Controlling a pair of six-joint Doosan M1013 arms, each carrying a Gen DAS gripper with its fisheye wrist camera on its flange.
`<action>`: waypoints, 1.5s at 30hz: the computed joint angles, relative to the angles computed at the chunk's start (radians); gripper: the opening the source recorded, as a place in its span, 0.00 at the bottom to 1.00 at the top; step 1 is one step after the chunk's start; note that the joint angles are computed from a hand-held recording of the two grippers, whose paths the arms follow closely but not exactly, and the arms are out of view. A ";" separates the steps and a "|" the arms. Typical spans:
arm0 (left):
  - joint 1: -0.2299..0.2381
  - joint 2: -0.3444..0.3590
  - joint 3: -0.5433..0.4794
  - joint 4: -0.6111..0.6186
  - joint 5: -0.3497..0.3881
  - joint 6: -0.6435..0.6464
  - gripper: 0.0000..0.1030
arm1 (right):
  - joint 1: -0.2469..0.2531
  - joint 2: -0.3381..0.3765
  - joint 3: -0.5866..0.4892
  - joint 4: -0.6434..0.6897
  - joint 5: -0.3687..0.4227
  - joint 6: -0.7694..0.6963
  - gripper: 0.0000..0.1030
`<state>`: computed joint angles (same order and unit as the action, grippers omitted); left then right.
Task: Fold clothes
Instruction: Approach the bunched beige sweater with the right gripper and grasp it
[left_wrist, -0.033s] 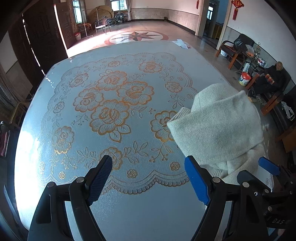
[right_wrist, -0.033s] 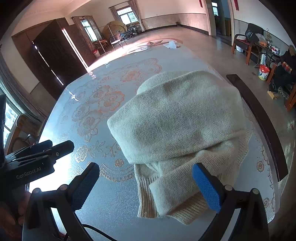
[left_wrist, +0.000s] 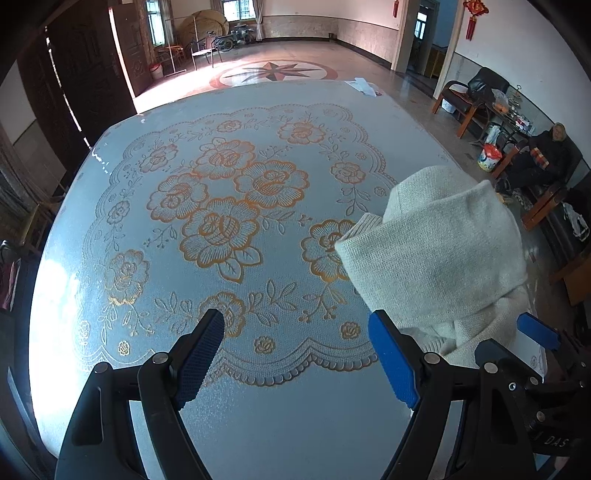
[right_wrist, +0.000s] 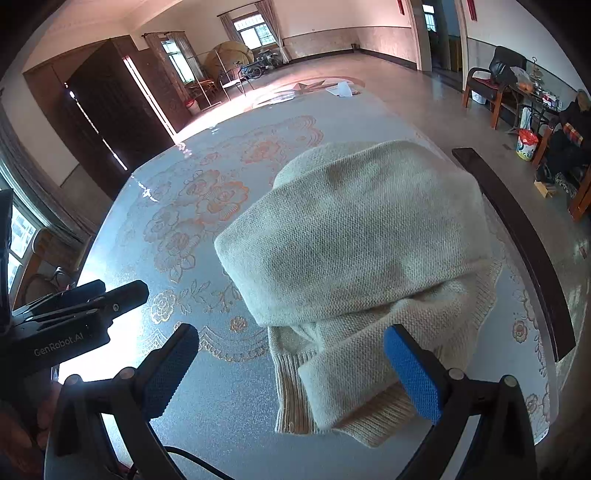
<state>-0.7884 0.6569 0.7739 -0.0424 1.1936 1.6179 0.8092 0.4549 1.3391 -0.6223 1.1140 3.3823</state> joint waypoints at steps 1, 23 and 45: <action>0.000 -0.001 0.000 0.002 -0.006 0.005 0.79 | 0.000 0.001 -0.001 0.000 0.003 -0.002 1.00; -0.015 0.036 -0.030 0.098 0.051 0.056 0.80 | -0.011 -0.051 0.065 -0.062 0.159 0.079 1.00; -0.005 0.050 -0.051 0.081 0.074 0.047 0.80 | -0.102 -0.033 0.056 0.034 0.237 -0.170 1.00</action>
<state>-0.7930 0.7071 0.7230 0.0391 1.2671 1.6649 0.7069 0.4216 1.3956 -0.5884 1.3506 3.2120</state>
